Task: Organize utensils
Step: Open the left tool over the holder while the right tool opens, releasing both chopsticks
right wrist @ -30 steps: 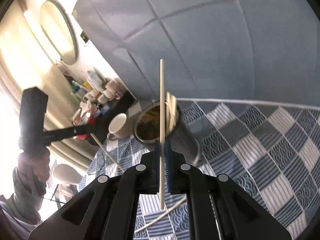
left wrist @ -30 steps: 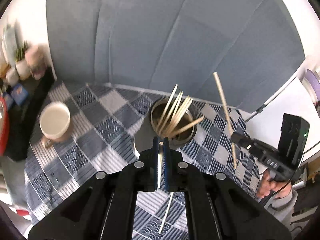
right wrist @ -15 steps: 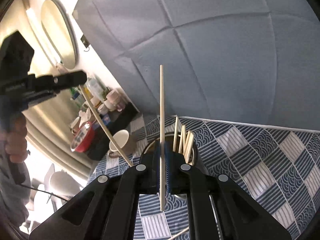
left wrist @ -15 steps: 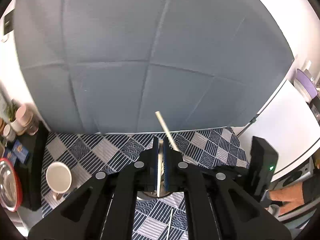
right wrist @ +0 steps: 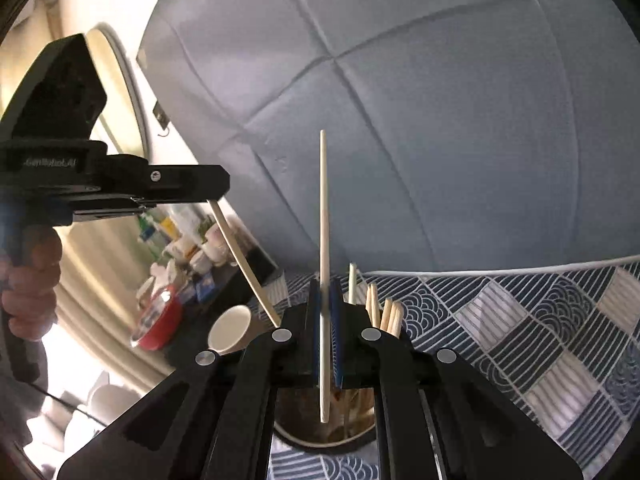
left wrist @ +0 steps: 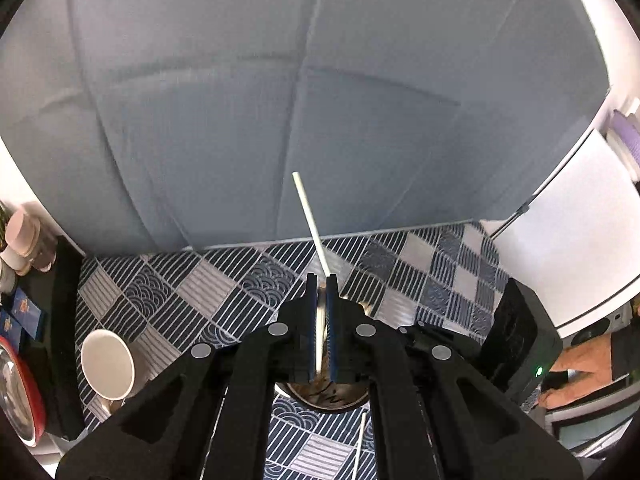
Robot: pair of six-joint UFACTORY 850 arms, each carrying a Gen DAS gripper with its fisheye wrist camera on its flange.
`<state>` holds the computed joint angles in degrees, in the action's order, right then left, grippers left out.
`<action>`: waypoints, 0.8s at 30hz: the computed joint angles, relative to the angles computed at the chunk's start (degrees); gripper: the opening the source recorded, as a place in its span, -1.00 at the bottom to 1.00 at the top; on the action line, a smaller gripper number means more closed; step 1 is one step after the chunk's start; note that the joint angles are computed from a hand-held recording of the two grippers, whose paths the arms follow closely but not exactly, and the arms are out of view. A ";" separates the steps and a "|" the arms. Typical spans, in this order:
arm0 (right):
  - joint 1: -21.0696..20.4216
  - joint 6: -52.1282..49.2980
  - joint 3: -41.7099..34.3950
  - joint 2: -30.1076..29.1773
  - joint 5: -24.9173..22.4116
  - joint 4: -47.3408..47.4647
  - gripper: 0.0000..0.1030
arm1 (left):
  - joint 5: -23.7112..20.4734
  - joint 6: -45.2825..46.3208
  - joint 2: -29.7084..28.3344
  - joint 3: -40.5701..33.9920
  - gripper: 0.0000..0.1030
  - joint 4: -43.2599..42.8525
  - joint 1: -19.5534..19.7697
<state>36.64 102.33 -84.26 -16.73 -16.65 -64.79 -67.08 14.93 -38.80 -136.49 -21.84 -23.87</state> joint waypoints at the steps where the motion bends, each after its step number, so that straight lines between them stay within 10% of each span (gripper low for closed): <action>1: 0.62 2.55 0.22 -0.35 -0.97 -3.26 -0.91 | 0.11 0.06 0.07 0.59 -0.91 0.64 -0.11; 14: 6.98 -16.07 -3.04 -2.03 -16.54 1.15 -0.91 | 1.72 0.40 3.12 9.50 -0.90 0.63 0.03; 20: 8.21 -33.24 -9.06 -5.12 -25.15 11.81 -0.87 | 2.91 -0.18 4.44 11.41 -0.41 -1.21 1.08; 24: 8.33 -31.62 -9.44 -4.02 -26.93 12.14 0.18 | 3.94 -0.09 5.41 12.43 -0.27 -1.18 1.72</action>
